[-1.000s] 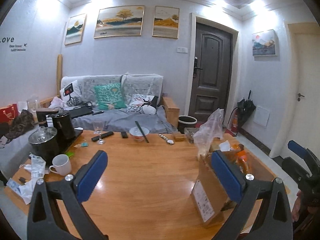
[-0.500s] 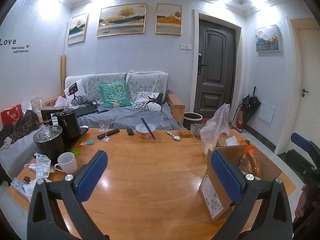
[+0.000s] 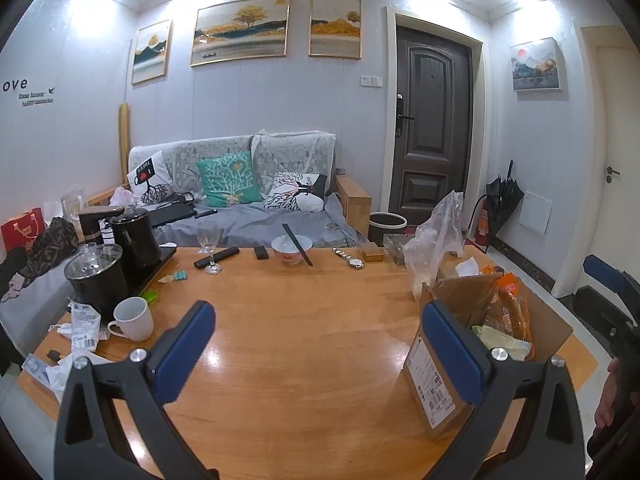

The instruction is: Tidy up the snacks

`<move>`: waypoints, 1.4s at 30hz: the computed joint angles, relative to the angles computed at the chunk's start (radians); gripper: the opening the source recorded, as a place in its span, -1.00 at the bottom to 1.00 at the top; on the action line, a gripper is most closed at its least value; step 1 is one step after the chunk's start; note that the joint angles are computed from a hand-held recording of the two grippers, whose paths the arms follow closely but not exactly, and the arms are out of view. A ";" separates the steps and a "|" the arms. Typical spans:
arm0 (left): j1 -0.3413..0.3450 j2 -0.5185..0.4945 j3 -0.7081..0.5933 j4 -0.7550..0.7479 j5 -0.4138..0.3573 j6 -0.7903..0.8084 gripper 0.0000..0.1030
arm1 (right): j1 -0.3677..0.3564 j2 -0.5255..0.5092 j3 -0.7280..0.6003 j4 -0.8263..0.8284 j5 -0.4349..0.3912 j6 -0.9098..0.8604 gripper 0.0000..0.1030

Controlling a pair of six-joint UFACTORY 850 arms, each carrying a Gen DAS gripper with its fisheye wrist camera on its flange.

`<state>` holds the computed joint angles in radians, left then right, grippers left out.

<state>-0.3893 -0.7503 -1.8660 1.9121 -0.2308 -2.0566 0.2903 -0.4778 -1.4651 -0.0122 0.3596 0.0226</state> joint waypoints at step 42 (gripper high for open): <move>0.003 -0.005 0.002 0.037 -0.009 -0.024 0.99 | -0.004 -0.003 -0.002 -0.008 -0.001 0.008 1.00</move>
<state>-0.3860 -0.7557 -1.8642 1.9487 -0.2400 -2.0810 0.2863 -0.4807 -1.4670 -0.0201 0.3585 0.0301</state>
